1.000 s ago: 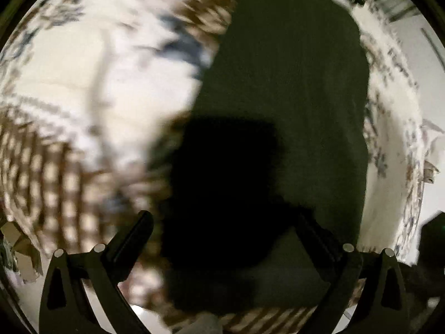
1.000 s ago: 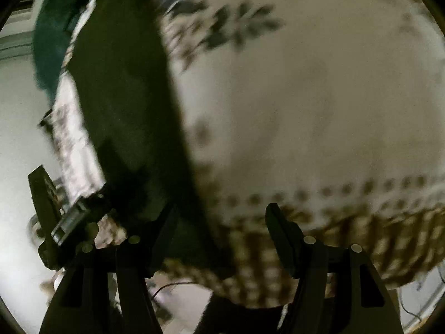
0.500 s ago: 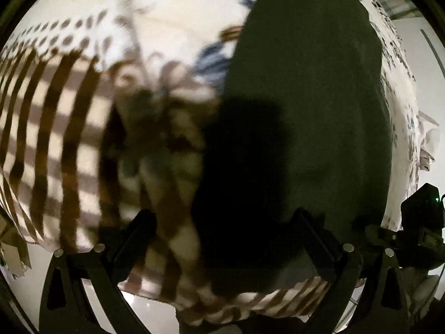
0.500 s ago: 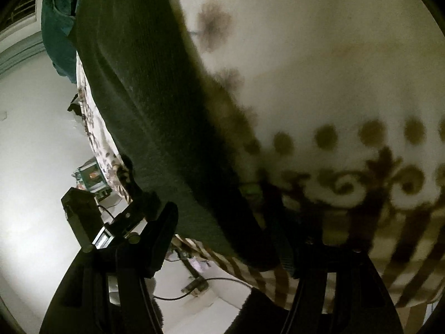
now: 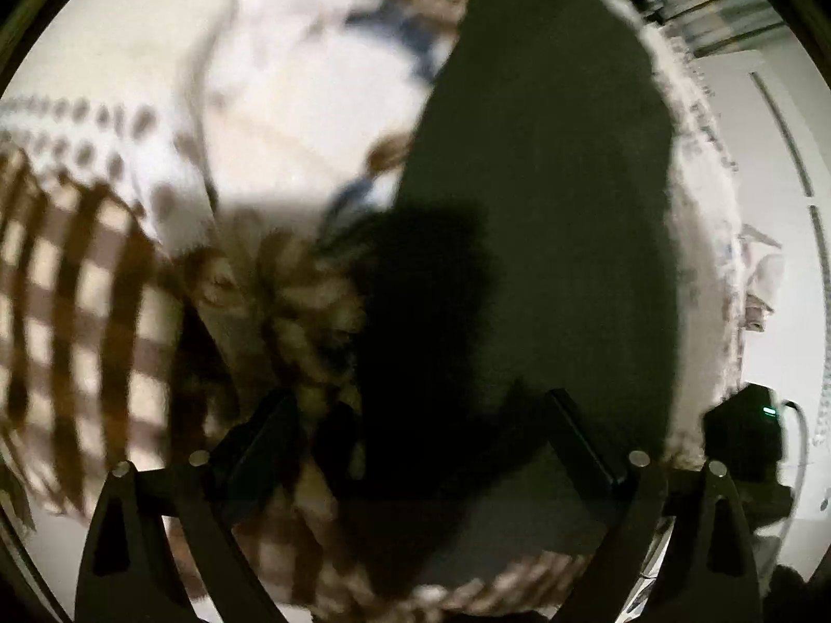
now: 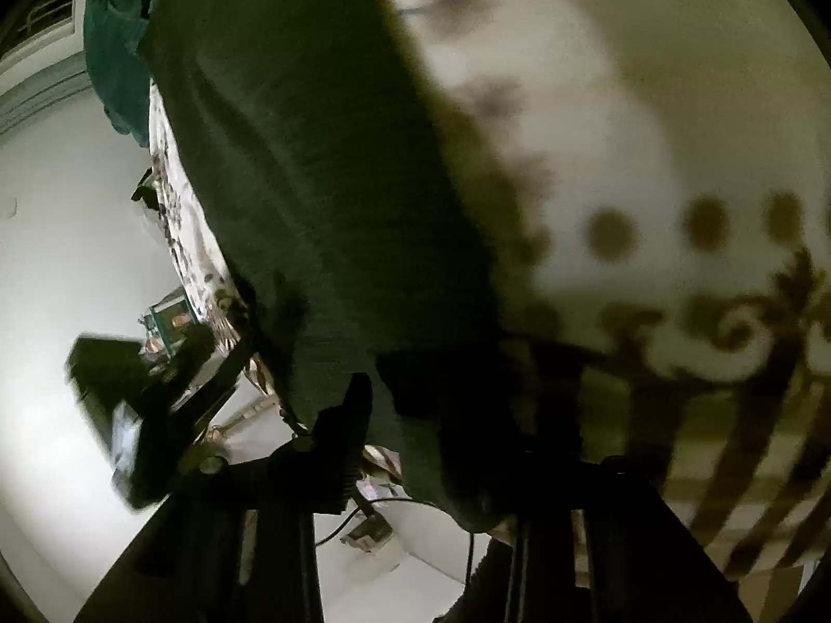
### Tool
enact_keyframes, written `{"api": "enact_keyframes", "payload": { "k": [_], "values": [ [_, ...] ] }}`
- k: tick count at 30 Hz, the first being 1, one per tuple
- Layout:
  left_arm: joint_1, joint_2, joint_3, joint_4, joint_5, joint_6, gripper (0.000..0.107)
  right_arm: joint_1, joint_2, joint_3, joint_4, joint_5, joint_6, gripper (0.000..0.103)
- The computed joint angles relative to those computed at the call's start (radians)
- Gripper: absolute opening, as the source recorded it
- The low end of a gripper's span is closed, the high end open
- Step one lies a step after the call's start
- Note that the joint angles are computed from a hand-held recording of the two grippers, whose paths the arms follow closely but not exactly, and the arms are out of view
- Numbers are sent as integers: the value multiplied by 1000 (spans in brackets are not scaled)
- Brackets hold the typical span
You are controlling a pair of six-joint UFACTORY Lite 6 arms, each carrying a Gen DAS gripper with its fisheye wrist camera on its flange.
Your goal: Fold small clothes
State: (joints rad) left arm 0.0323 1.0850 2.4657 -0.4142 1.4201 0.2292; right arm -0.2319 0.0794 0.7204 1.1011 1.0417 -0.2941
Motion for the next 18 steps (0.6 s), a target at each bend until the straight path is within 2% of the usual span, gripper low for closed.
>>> {"api": "enact_keyframes", "payload": {
  "k": [2,4,8,14,16,18],
  "values": [
    [-14,-24,-50,11,-31,39,95,-23,-16,-17,-8,13,-1,33],
    [-68,-1,-12,33,-42,19,95,-38,-23,-32,-9,26,-11,33],
    [-130,-122,-209,25,-135,34,95,-38,6,-53,42,28,-48,34],
    [-175,-247,-421,-1,-203,67,94,25,69,-41,149,-5,-70,34],
    [-190,-263,-431,17,-218,43,75,26,83,-44,179,-9,-81,34],
    [-159,-288,-460,23,-217,32,35,25,72,-46,185,-16,-81,30]
  ]
}}
